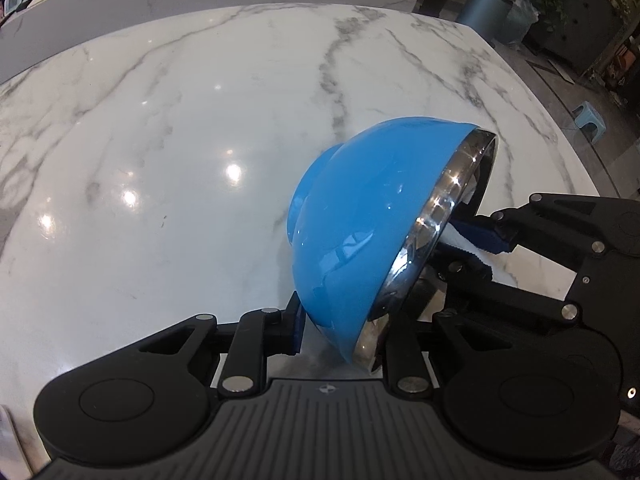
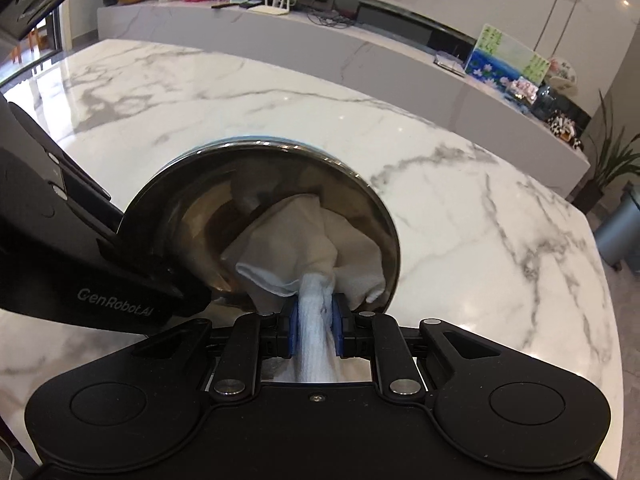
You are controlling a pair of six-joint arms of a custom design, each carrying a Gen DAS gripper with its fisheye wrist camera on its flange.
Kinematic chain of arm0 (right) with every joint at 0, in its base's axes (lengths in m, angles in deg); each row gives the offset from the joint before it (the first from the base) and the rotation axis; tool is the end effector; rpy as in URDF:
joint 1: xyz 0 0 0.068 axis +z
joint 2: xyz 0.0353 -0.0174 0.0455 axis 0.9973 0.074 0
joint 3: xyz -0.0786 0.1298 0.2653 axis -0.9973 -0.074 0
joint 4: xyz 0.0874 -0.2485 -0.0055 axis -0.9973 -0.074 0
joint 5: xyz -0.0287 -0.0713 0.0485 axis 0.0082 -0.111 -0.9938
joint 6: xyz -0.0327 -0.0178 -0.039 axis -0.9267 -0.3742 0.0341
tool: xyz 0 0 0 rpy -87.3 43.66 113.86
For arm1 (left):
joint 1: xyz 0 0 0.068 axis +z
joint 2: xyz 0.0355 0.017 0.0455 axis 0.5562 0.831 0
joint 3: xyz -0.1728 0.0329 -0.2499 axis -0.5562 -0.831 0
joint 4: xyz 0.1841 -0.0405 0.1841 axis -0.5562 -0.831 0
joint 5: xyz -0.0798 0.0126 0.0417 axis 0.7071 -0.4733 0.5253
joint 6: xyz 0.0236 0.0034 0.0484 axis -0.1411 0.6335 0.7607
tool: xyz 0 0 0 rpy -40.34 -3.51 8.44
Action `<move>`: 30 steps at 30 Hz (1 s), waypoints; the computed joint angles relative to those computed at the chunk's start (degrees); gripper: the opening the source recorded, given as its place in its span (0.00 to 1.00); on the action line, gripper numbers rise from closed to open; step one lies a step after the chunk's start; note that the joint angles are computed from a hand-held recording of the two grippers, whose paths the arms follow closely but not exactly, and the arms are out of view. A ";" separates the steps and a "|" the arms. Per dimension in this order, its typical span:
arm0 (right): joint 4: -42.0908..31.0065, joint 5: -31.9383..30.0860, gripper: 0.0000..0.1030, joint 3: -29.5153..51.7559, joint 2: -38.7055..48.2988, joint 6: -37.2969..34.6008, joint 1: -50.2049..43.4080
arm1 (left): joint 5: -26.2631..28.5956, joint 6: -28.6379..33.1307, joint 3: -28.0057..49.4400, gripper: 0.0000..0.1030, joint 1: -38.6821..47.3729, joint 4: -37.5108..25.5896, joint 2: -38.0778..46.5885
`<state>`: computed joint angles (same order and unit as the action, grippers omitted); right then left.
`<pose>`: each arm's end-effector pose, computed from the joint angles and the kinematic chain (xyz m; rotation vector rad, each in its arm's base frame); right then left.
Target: Clean bowl
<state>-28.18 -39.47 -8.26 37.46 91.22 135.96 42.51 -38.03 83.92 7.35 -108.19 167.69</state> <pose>0.1987 0.2085 0.1245 -0.1014 2.4675 -0.1717 0.3211 -0.1707 0.1357 0.9553 2.6375 -0.4551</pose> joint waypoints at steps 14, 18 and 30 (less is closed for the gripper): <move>7.03 -9.57 0.14 -3.71 -1.39 3.97 -3.91 | 3.48 -5.67 -1.05 0.20 1.34 3.38 1.21; 7.60 -10.98 0.14 -4.09 -1.68 4.80 -4.18 | 3.20 -5.90 -1.62 0.20 1.06 4.23 0.89; 2.63 -4.69 0.14 -1.21 -0.19 3.44 -1.64 | 1.98 -3.61 -0.50 0.17 0.70 2.47 0.92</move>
